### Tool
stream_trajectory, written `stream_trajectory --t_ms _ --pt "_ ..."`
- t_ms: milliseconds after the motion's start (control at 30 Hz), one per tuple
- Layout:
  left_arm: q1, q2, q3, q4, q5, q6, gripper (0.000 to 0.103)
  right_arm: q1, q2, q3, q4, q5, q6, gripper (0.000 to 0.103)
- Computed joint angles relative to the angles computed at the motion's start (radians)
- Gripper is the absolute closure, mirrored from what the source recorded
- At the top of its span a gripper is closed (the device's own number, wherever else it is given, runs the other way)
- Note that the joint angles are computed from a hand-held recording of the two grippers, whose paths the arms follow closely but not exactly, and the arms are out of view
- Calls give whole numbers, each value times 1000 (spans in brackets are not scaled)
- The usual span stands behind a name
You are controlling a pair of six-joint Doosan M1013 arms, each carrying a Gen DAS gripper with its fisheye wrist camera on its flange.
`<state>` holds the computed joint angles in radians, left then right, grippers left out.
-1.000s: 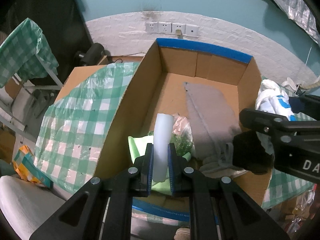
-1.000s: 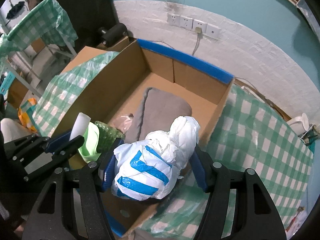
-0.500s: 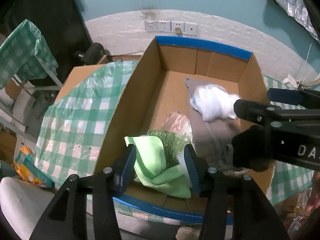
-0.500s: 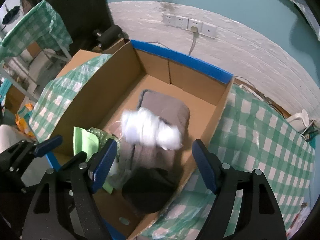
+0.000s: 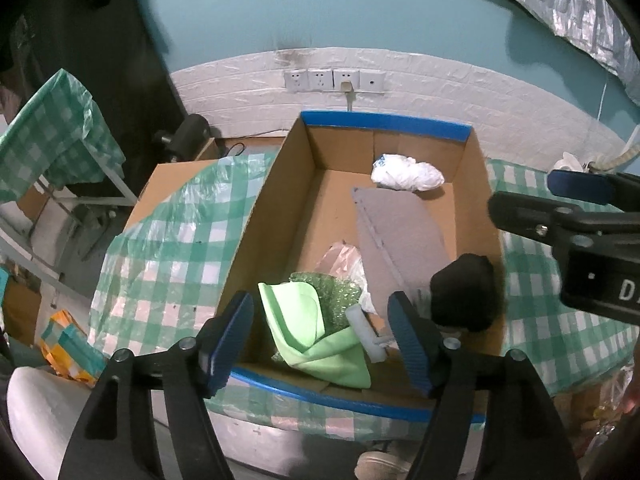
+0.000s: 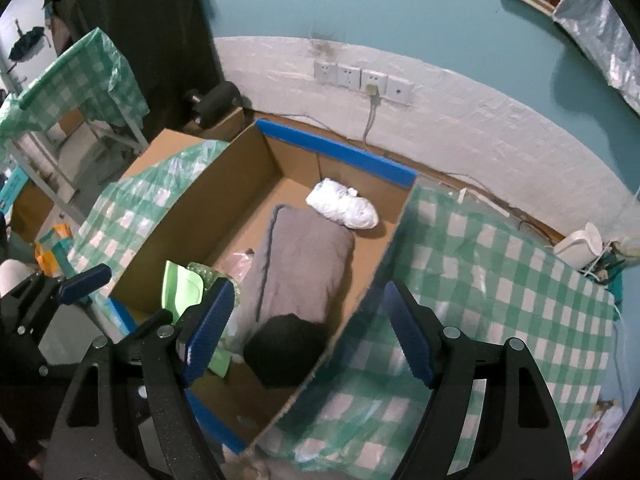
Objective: Organize soft objects
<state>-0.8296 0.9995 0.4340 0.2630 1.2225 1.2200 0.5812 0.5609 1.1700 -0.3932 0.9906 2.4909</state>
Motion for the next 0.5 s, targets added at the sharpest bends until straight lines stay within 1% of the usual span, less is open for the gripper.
stream_trajectory --t_ms 33,133,200,300,333,367,433,500 --pt "-1 -4 3 -1 -3 -4 30 4 -8 5 -17 8 15 26" --pt "-6 -20 19 8 -19 -24 22 15 -25 16 -59 21 36 26" --pt "-11 -42 51 18 -52 -32 21 20 -39 28 -82 19 53 26" --pt "-17 -58 69 27 -72 -30 20 27 -63 51 -105 12 78 26" --pt "-19 -63 76 28 -77 -31 17 29 -70 59 -115 10 88 26" --pt "-21 -66 78 31 -80 -32 15 31 -76 66 -122 8 95 26" --pt "-26 -68 80 47 -84 -34 15 35 -91 83 -136 2 110 26" --pt "-30 -62 67 54 -70 -23 15 37 -105 99 -143 -1 120 26"
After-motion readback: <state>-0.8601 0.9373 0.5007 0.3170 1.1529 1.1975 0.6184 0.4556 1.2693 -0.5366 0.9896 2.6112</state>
